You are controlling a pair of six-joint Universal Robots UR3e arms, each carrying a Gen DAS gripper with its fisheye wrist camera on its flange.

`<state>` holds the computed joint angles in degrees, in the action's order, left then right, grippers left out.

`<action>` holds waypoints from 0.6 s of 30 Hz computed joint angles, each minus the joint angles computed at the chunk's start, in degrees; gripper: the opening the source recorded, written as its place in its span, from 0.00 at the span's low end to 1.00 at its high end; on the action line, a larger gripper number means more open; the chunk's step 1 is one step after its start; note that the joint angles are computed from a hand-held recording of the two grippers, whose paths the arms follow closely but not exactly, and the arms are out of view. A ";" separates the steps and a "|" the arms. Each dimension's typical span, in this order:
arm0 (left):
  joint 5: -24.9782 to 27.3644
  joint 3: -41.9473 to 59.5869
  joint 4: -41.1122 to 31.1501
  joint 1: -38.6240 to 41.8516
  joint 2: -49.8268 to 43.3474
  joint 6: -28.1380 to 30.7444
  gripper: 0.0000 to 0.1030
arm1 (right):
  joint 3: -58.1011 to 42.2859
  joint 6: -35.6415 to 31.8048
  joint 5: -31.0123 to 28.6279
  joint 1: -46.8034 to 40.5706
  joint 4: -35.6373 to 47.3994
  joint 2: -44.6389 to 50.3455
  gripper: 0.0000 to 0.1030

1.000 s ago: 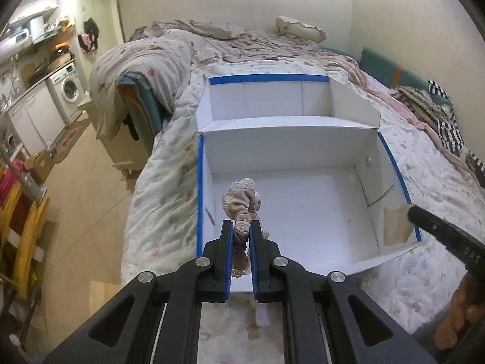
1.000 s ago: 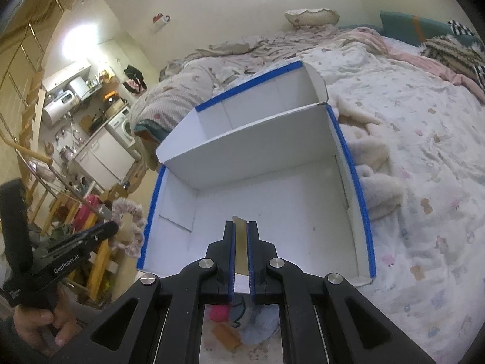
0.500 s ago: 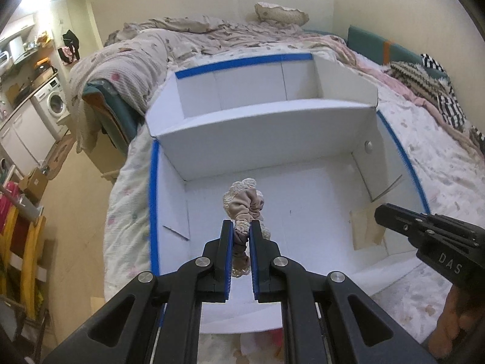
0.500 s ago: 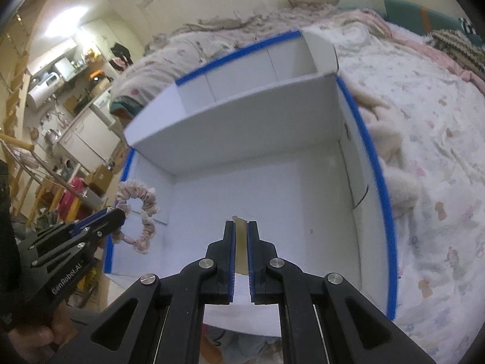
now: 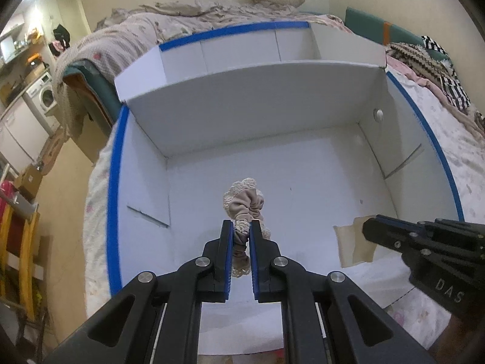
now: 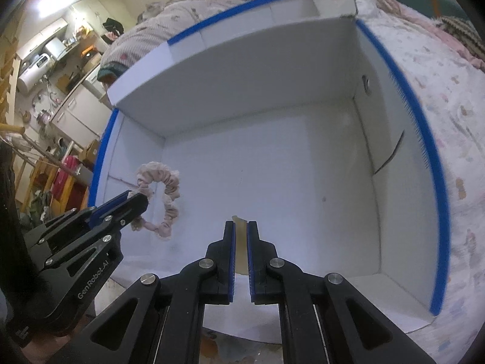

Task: Organize soft objects
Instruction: 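Carry the scrunchie over the box with the left gripper while the right carries the sponge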

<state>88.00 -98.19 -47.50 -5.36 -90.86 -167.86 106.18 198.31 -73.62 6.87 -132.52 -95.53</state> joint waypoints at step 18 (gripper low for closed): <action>-2.02 0.86 -3.04 0.91 -1.66 0.85 0.10 | 1.27 0.75 0.92 -0.03 -0.04 0.69 0.09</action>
<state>85.98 -97.33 -50.54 -4.45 -92.52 -167.01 107.45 199.05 -72.71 6.83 -132.57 -94.83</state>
